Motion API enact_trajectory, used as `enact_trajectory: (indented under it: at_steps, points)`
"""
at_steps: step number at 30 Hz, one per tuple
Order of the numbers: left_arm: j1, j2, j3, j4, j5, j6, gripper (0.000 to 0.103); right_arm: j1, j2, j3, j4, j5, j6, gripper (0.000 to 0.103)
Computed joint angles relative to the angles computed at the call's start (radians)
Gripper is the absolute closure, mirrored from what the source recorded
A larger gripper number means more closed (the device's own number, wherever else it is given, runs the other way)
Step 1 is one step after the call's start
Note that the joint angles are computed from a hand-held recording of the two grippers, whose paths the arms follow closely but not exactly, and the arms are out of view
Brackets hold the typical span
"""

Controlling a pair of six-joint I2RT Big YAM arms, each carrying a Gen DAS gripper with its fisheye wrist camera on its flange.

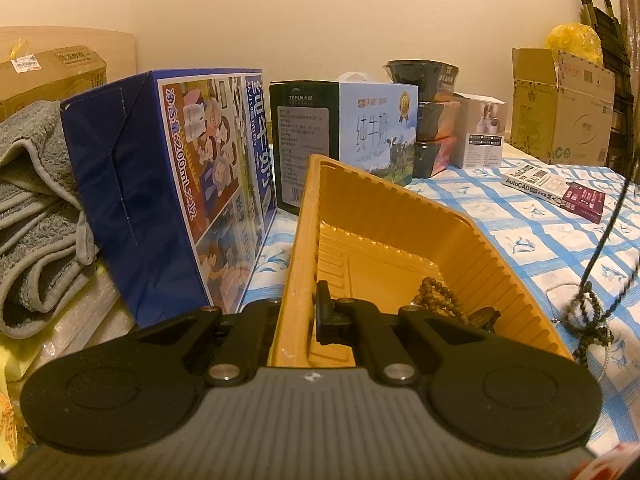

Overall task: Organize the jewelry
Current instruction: 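Carry the green bead strand into the orange tray and open the right tool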

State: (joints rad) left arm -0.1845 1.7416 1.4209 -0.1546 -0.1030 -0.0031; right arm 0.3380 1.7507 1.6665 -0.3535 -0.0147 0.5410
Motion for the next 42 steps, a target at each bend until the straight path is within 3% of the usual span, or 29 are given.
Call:
enact_trajectory:
  at_steps: [12,25,34,42]
  points:
    - [0.005,-0.005,-0.001,0.010,0.022,0.001,0.099,0.022,-0.046,0.189,-0.118,0.055,-0.136,0.096]
    - [0.003,-0.004,0.004,0.009,0.022,0.004,0.099,0.043,-0.012,0.414,-0.227,0.055,-0.266,0.096]
    - [0.006,-0.002,0.004,0.010,0.023,-0.003,0.099,0.062,0.076,0.625,-0.367,0.027,-0.315,0.096]
    - [0.007,-0.003,0.001,0.012,0.029,-0.016,0.099,0.101,0.194,0.848,-0.389,-0.027,-0.349,0.096]
